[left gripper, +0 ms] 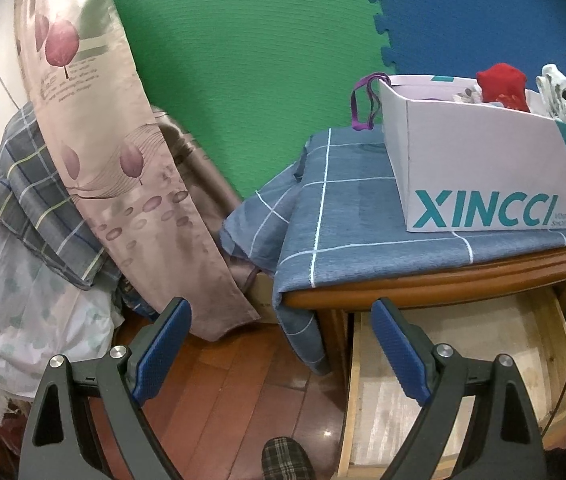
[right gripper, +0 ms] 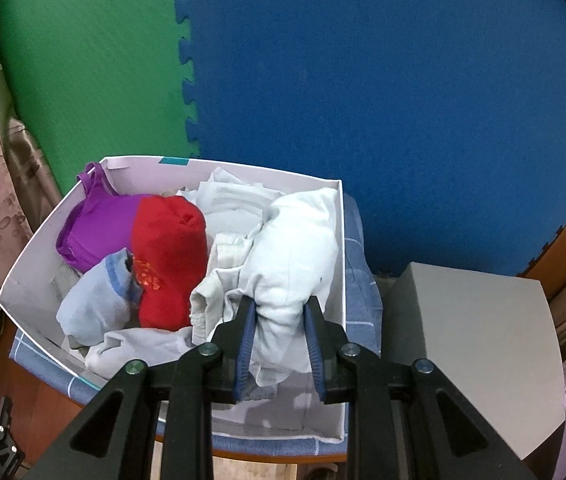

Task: Take underwear out of drawer
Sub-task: 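Lift the white cloth with the right gripper over the box, then open the right gripper to drop the white cloth into the box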

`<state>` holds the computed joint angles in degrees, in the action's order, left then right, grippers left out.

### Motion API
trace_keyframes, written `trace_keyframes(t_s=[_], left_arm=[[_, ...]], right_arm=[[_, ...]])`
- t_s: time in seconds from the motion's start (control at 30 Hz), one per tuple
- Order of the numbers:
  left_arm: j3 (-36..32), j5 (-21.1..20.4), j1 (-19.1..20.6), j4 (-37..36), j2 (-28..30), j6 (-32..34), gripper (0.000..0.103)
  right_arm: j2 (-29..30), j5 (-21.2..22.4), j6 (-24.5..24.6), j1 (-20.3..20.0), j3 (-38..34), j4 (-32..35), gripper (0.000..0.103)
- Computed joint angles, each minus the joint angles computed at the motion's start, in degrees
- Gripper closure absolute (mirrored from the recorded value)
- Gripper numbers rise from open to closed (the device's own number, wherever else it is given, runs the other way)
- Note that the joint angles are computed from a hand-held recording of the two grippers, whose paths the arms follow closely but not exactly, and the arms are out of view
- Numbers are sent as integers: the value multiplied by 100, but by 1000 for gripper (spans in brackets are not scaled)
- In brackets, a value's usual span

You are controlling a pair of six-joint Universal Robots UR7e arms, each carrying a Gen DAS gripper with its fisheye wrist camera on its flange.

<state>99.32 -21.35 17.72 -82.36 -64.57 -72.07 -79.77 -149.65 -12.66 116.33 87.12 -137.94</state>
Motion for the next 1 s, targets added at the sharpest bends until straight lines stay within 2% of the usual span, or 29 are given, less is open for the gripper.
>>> trace_keyframes(t_s=[1.0], left_arm=[[-8,10,7,-19,25,11,13]], right_arm=[[73,70,83,-179,63,-13,78]])
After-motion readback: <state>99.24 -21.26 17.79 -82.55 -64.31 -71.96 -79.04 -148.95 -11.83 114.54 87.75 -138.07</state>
